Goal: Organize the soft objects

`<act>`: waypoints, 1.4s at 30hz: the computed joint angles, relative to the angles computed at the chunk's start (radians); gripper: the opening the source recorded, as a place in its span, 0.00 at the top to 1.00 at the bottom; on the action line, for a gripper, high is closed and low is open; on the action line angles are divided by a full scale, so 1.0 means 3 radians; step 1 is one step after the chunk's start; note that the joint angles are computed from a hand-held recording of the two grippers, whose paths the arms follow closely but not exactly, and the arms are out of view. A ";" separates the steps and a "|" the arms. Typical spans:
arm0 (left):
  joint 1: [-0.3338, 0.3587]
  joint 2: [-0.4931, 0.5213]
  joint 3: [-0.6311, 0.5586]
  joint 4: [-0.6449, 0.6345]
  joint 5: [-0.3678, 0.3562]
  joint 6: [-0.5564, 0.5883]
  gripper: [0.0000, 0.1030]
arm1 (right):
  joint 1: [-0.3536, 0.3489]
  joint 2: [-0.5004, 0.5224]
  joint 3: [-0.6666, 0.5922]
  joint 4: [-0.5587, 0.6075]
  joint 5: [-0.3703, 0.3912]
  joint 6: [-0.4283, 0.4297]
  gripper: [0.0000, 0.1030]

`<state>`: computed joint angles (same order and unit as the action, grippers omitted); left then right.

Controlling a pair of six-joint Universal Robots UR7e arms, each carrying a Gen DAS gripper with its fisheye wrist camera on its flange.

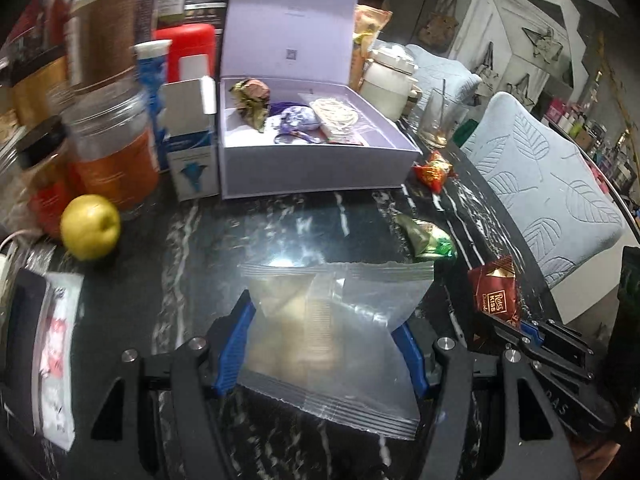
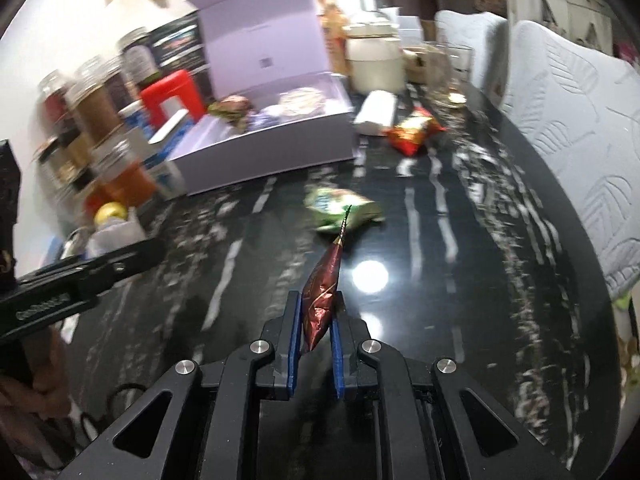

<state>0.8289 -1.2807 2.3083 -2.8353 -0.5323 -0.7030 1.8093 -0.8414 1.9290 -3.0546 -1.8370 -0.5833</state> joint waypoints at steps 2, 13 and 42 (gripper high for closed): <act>-0.0034 -0.0080 0.0065 0.0102 0.0058 -0.0125 0.38 | 0.0031 0.0005 0.0033 0.0016 0.0073 -0.0039 0.87; -0.0102 -0.0342 0.0119 0.0451 0.0362 -0.0475 0.38 | 0.0175 0.0082 -0.0038 0.0334 0.0457 -0.0233 0.87; 0.0082 0.0252 -0.0748 -0.1472 0.0390 0.1783 0.38 | 0.0384 0.0317 -0.0812 0.0375 0.0873 -0.0475 0.87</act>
<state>0.8534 -1.2050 2.0839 -3.2770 -0.4154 -0.1681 1.9244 -0.7463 1.6854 -2.9422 -1.5750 -0.7257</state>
